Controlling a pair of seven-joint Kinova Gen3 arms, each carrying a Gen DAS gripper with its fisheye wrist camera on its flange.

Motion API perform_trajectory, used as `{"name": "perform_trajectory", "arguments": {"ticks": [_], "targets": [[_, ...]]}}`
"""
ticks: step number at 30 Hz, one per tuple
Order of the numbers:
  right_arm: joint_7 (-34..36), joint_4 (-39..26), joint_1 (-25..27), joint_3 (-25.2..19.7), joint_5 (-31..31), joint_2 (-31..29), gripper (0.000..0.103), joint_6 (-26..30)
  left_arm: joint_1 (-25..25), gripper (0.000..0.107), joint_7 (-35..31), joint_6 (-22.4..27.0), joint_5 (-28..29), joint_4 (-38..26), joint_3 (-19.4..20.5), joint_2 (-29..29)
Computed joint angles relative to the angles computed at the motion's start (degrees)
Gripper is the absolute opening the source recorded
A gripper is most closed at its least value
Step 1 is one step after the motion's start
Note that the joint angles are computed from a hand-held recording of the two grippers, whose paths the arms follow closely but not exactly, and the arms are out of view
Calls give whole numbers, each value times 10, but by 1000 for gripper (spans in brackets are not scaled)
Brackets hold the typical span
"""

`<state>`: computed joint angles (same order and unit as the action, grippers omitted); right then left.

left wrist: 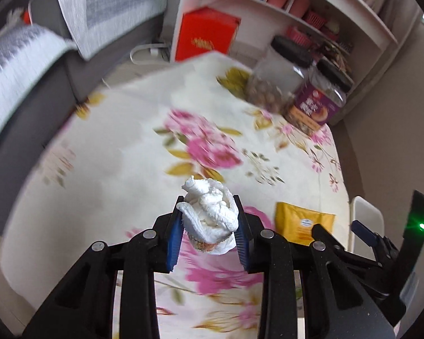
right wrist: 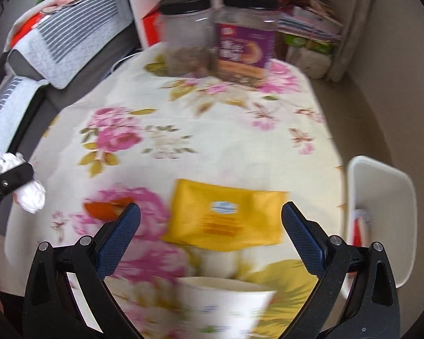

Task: Collect trash
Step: 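Grasp the orange peel on the table with the right tool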

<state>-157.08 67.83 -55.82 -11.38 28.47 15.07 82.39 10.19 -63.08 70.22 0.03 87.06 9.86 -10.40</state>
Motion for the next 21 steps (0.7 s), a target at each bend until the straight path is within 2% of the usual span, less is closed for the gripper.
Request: {"name": "perform_trajectory", "arguments": {"ticks": [3,6,8,11,15,18,19,21], "targets": [[0,-35,-3,-3,-32,28,95,-14,-8,32,-34,-6,-22,6,-11,-26],[-33,-71,-22,9,-51,61,91,-16,-21,32,-61,-33,-35,28,-21,-57],[-68,-92,-30,20,-72,86,84,-17,-29,32,-80,-43,-30,38,-29,-68],[-117,-122,-46,39,-85,120,77,-13,-38,32,-117,-50,-2,47,-59,-79],[-197,-140,-54,59,-99,150,76,-16,-56,33,-156,-46,47,48,-102,-79],[-215,-181,-73,77,-83,176,72,9,-69,33,-185,-40,73,46,-120,-79],[-214,-205,-79,83,-75,189,60,24,-73,33,-194,-38,79,46,-125,-78],[-201,-250,-88,91,-70,214,53,60,-81,33,-210,-33,89,44,-131,-78]]}}
